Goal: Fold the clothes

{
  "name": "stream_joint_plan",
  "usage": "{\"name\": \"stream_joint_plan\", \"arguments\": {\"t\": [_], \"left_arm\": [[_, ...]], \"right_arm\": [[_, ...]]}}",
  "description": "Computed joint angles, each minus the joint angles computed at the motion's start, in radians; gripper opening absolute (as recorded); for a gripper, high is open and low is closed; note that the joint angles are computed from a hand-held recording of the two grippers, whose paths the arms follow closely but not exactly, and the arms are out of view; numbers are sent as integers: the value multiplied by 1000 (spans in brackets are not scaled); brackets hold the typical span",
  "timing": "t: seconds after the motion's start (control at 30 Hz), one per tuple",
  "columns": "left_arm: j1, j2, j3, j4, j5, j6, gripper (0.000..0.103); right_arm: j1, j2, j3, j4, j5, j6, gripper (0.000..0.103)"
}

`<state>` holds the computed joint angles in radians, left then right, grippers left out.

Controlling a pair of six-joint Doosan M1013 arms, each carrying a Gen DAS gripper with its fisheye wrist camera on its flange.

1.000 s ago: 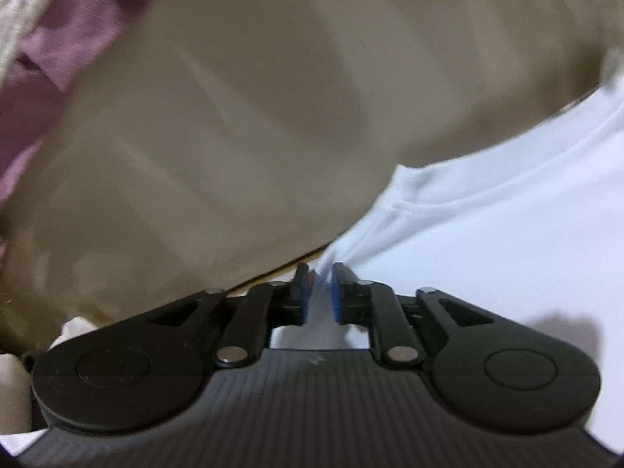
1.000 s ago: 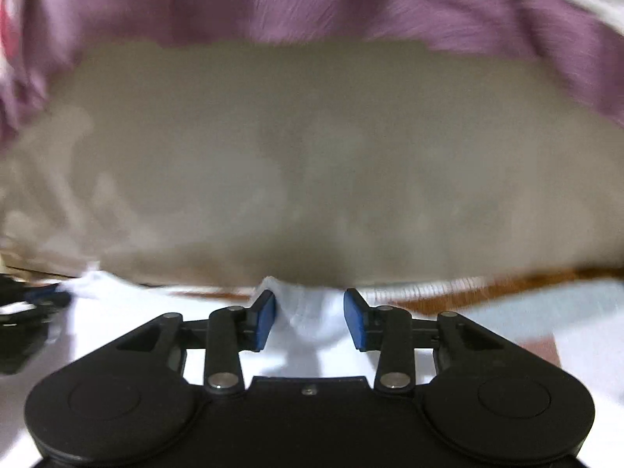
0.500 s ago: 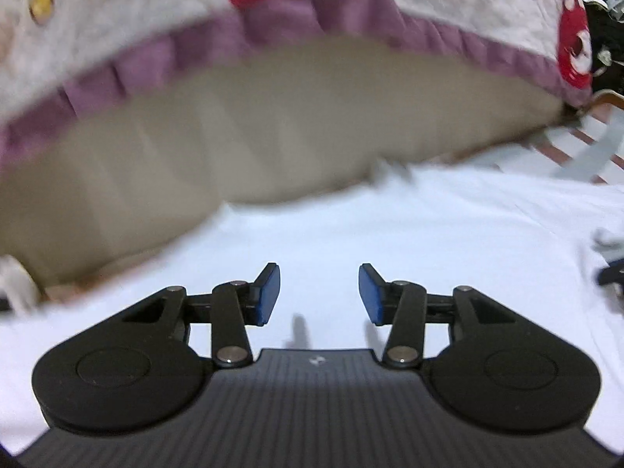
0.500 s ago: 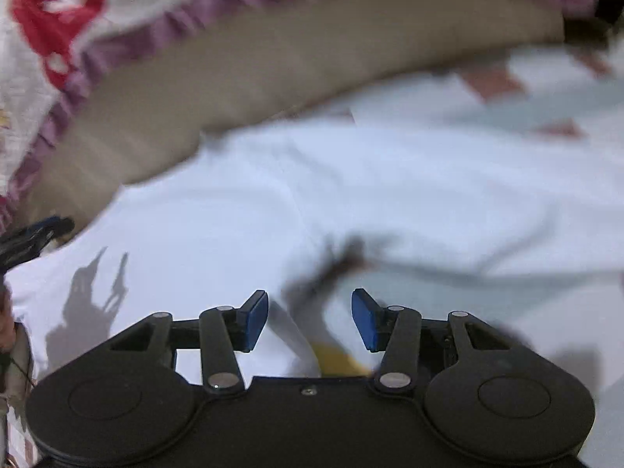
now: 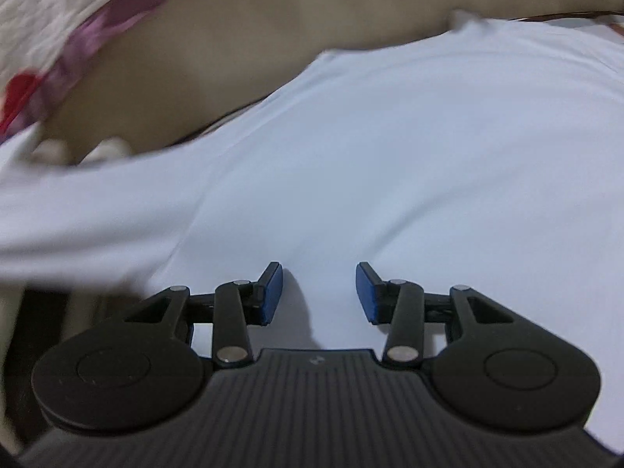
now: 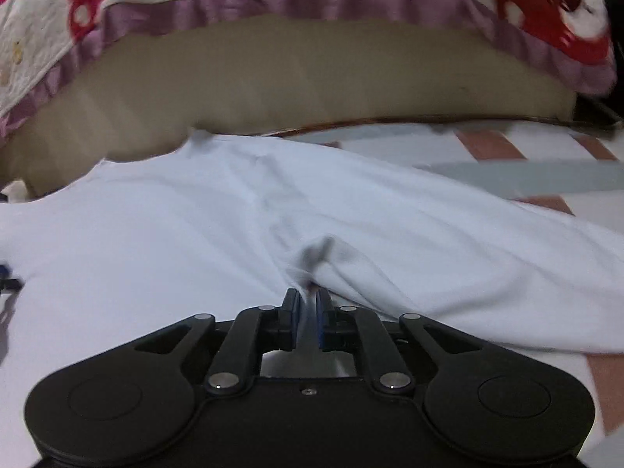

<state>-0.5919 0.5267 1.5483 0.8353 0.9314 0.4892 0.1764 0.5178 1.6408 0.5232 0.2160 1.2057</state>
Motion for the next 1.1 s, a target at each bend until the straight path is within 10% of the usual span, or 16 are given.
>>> {"name": "stream_joint_plan", "arguments": {"t": [0.23,0.53,0.93,1.1], "left_arm": [[-43,-148,137,-128,-22,-209,42],[-121,-335,304,-304,-52,-100,49],[-142,-378,479,-329,-246,-410,53],[-121,-411,521,-376,-385,-444,59]], "right_arm": [[-121,-63,41,505,400,-276,44],[-122,-123,46,225,747,-65,48],[-22,-190,96,-77,776,25,53],[-80,-155,92,167,941,-20,57]]}}
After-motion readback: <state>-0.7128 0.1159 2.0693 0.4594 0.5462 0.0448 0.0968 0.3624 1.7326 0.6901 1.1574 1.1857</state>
